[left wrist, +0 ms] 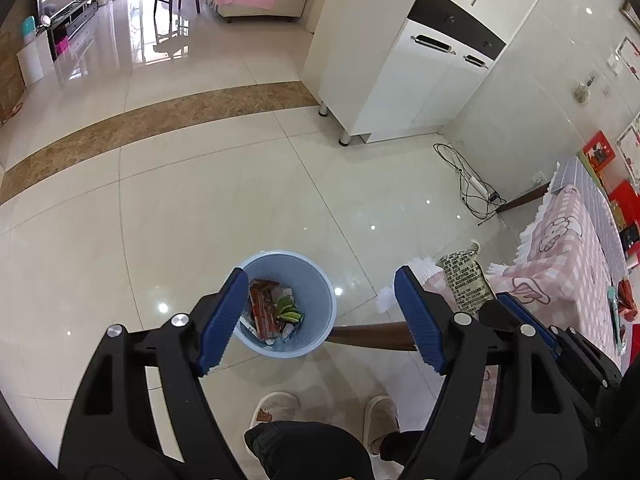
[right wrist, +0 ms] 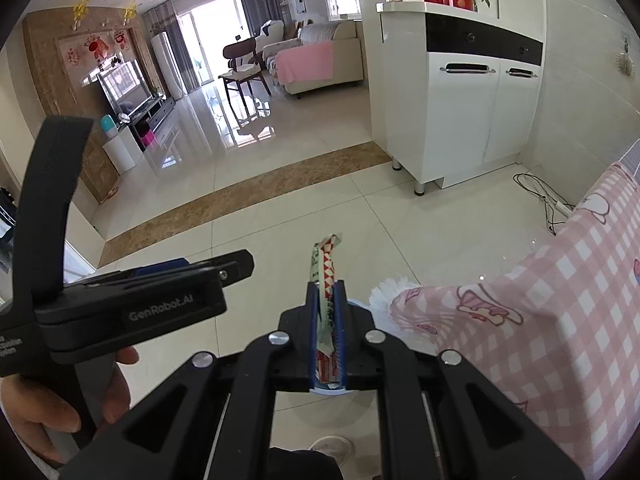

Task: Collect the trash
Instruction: 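Move both open tools back to the trash on the table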

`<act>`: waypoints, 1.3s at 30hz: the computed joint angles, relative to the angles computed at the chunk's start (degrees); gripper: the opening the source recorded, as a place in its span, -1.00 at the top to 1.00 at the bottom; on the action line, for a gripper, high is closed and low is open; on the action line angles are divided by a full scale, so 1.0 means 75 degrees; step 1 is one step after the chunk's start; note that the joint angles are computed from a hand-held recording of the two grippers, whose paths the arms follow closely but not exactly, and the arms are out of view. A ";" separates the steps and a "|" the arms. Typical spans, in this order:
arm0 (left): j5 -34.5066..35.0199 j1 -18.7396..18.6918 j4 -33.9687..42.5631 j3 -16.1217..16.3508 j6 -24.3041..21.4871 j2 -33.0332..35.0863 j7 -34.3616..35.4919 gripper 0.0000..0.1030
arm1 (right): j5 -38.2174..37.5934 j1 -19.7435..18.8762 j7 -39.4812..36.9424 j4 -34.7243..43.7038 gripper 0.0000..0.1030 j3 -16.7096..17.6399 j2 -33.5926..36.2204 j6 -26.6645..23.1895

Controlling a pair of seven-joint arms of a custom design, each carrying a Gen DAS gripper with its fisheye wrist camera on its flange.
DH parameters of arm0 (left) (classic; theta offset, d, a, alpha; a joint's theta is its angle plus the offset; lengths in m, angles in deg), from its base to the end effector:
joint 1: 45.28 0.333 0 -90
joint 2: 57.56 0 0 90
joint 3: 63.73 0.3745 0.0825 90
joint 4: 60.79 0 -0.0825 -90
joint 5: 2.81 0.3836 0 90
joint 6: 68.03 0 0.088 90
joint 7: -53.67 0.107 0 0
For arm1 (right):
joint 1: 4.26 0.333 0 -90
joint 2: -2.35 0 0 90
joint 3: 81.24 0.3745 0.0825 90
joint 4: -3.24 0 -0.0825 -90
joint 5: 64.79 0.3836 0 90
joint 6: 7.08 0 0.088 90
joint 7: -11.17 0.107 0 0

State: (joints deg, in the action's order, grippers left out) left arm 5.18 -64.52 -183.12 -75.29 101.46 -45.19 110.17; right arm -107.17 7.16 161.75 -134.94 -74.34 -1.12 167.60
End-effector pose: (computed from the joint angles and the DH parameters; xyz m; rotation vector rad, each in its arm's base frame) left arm 0.5349 -0.3213 0.4348 -1.9513 2.0800 -0.8706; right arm 0.4696 0.2115 0.4601 -1.7362 1.7732 -0.4978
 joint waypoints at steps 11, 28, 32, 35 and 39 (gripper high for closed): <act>0.0924 -0.0195 -0.0042 0.0578 0.0122 -0.0162 -0.1041 -0.45 | -0.0512 0.0222 0.0330 0.0427 0.84 -0.0126 0.0306 0.0029; 0.2241 0.0016 0.0006 0.0398 0.0155 -0.0400 -0.2247 -0.45 | -0.2472 0.0111 0.2423 0.0674 0.13 -0.0501 0.0050 0.0178; 0.2039 -0.0090 0.0048 0.0190 0.0294 -0.0495 -0.1828 -0.45 | -0.2752 -0.0365 0.2736 0.0329 0.04 -0.0210 -0.0571 0.0029; 0.1981 -0.0228 0.0161 0.0045 0.0347 -0.0555 -0.1573 -0.45 | -0.2917 -0.0802 0.2967 -0.0044 0.00 0.0026 -0.1178 -0.0095; 0.2199 -0.0584 0.0432 0.0022 0.0293 -0.0542 -0.1551 -0.45 | -0.2636 -0.1258 0.2739 -0.0720 -0.10 0.0088 -0.2186 -0.0231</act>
